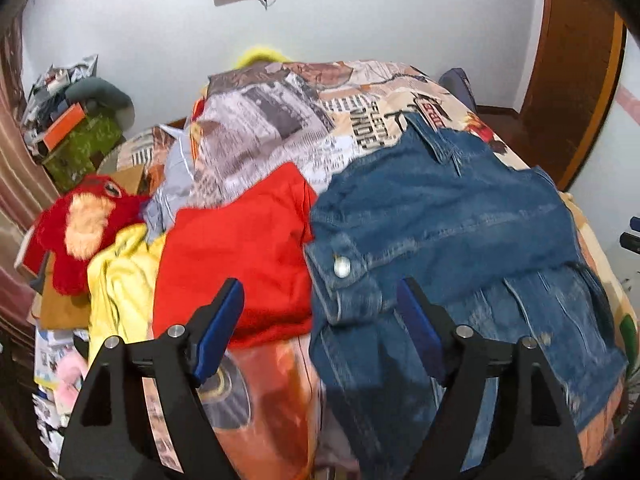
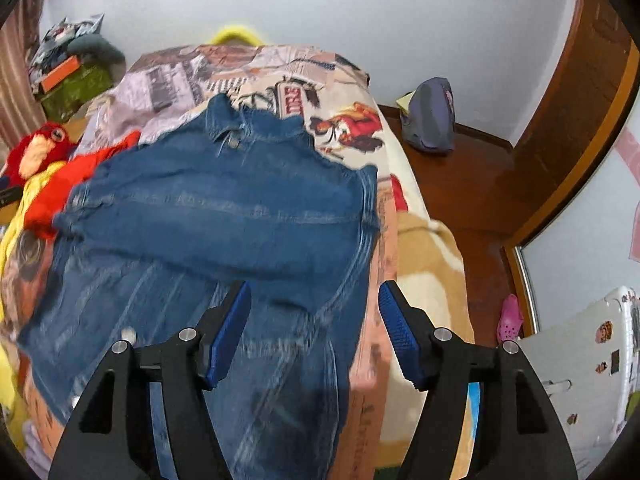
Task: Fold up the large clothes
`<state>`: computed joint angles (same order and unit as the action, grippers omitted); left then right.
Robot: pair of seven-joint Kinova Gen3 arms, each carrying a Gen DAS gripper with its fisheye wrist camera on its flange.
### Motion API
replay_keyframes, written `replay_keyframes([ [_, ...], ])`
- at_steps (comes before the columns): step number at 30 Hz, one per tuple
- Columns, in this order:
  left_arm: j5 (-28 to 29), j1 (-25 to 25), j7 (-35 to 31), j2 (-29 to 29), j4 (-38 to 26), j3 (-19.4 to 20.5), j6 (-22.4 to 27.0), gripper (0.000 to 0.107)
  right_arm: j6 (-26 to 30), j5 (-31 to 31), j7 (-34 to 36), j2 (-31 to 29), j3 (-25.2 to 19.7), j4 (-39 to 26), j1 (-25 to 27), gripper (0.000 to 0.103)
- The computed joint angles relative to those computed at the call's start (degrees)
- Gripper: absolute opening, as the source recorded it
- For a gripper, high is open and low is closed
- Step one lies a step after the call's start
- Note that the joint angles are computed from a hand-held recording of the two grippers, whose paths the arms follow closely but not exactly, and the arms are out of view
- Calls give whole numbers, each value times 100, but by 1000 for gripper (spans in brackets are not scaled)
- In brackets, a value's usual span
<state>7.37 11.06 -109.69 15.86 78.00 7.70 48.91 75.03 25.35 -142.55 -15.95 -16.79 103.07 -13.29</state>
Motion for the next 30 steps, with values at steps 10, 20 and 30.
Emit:
replay_keyframes([
  [10,327,-398,-219,521,225,-57,1192,80,27,-797,-377,-495,-82,665,-2,62],
  [20,1477,-953,-669,848,626,107,1694,80,-456,-1664,-381,-853,237,1512,170,62],
  [30,2281,-1185,-1031,981,719,218,2094,78,-1318,-2291,-2,-1140,715,2028,610,62],
])
